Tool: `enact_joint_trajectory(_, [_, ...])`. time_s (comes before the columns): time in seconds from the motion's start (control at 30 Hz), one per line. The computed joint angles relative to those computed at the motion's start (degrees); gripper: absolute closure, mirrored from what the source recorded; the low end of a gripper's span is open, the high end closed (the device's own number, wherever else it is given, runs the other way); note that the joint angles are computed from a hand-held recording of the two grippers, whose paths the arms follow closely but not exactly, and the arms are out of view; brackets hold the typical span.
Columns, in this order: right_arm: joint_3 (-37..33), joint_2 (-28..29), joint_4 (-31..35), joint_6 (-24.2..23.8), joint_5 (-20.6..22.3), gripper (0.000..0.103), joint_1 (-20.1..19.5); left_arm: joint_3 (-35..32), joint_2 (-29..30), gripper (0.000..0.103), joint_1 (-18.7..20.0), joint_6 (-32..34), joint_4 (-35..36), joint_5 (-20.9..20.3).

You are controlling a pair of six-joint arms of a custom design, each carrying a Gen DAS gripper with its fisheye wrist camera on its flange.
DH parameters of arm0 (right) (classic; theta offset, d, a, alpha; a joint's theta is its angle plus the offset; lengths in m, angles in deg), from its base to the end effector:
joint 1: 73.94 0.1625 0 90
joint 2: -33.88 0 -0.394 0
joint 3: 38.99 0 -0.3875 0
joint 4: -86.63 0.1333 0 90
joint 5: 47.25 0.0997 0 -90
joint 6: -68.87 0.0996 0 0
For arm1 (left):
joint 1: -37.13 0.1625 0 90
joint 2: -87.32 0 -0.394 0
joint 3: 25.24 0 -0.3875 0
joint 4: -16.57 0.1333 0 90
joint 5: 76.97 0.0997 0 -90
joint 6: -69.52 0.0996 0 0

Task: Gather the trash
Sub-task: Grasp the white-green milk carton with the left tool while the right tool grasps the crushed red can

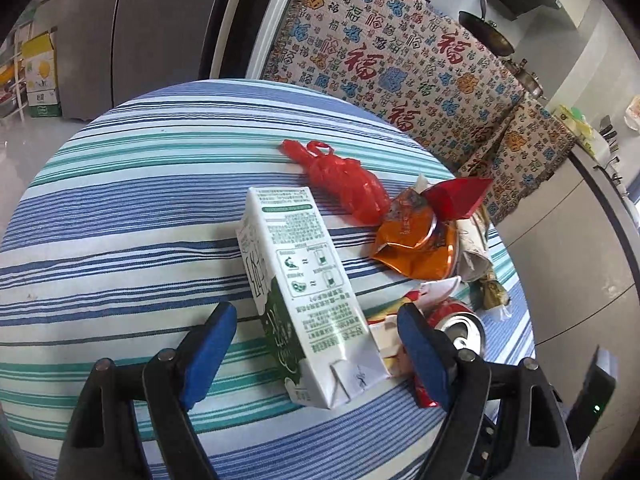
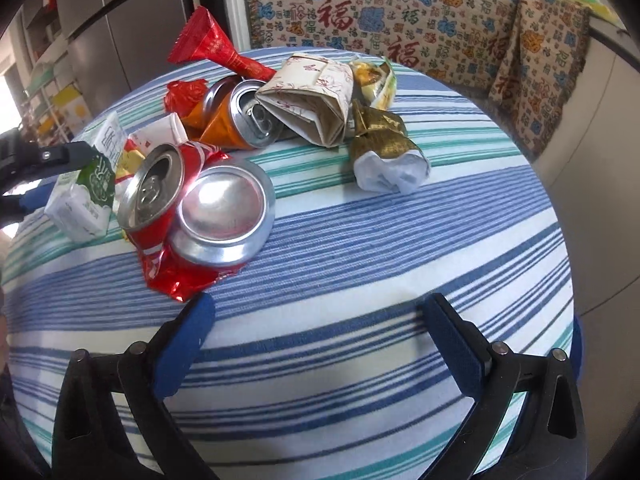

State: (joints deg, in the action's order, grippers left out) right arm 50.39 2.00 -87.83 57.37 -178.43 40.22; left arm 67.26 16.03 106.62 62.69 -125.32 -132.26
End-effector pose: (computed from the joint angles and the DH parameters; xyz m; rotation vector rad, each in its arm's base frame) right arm 0.3342 -0.5796 0.0222 0.5286 -2.3485 0.6705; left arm -0.0376 -0.6427 0.3759 0.0865 2.5539 -0.8667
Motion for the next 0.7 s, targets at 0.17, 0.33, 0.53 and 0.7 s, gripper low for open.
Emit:
enact_joint_trajectory(0.17, [3.8, -2.3, -3.0, -0.5, 3.0, 0.0, -0.4, 1.1, 1.0, 0.018, -1.5, 2.3, 0.8, 7.6])
enact_joint_trajectory(0.33, [7.0, -5.7, -3.2, -1.8, 11.1, 0.001, -1.9, 1.7, -0.2, 0.062, -1.7, 5.4, 3.2, 8.1])
enact_joint_trajectory(0.53, [3.7, -4.7, 1.8, -3.1, 17.5, 0.013, -1.0, 5.1, -3.7, 0.062, -2.9, 6.2, 5.5, 8.2])
enact_joint_trajectory(0.7, [-4.6, 0.8, 5.2, -5.7, 15.9, 0.016, 1.3, 8.8, -7.0, 0.06, -4.7, 3.3, 7.1, 9.5])
